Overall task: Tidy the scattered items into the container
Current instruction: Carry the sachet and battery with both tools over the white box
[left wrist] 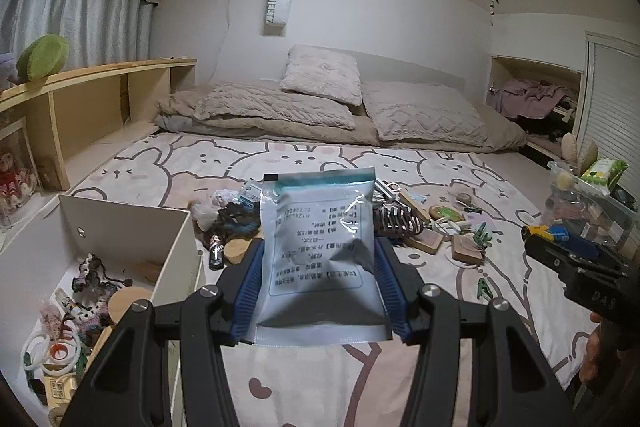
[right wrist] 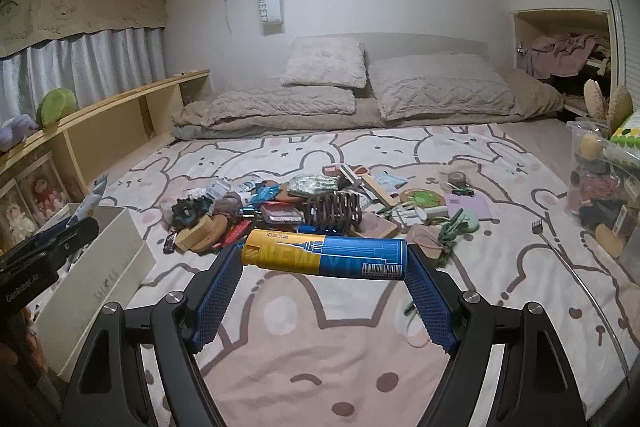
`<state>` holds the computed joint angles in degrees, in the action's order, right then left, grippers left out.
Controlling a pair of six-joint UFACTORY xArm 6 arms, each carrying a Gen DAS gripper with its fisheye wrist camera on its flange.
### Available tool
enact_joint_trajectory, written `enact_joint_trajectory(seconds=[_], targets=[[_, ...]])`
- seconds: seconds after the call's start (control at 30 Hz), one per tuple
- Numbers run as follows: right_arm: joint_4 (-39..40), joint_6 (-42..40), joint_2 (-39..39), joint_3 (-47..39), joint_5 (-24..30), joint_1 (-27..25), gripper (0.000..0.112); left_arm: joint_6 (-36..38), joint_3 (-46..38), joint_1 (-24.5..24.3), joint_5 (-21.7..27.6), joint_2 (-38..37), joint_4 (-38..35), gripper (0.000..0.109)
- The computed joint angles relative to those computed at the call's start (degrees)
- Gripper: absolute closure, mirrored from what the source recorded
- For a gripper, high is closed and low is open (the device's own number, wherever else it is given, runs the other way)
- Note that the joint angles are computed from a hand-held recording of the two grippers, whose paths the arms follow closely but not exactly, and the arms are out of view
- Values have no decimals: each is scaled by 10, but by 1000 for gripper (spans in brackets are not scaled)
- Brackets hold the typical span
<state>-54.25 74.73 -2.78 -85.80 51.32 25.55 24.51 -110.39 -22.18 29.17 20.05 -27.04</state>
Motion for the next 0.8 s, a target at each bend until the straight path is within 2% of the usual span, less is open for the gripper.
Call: enact_joint_trajectory(seconds=[0.4, 0.8], targets=[[9, -18, 42, -58, -36, -9, 30, -16, -7, 17, -5, -4, 18, 55], [40, -58, 109, -138, -77, -9, 30, -61, -8, 44, -13, -6, 60, 55]])
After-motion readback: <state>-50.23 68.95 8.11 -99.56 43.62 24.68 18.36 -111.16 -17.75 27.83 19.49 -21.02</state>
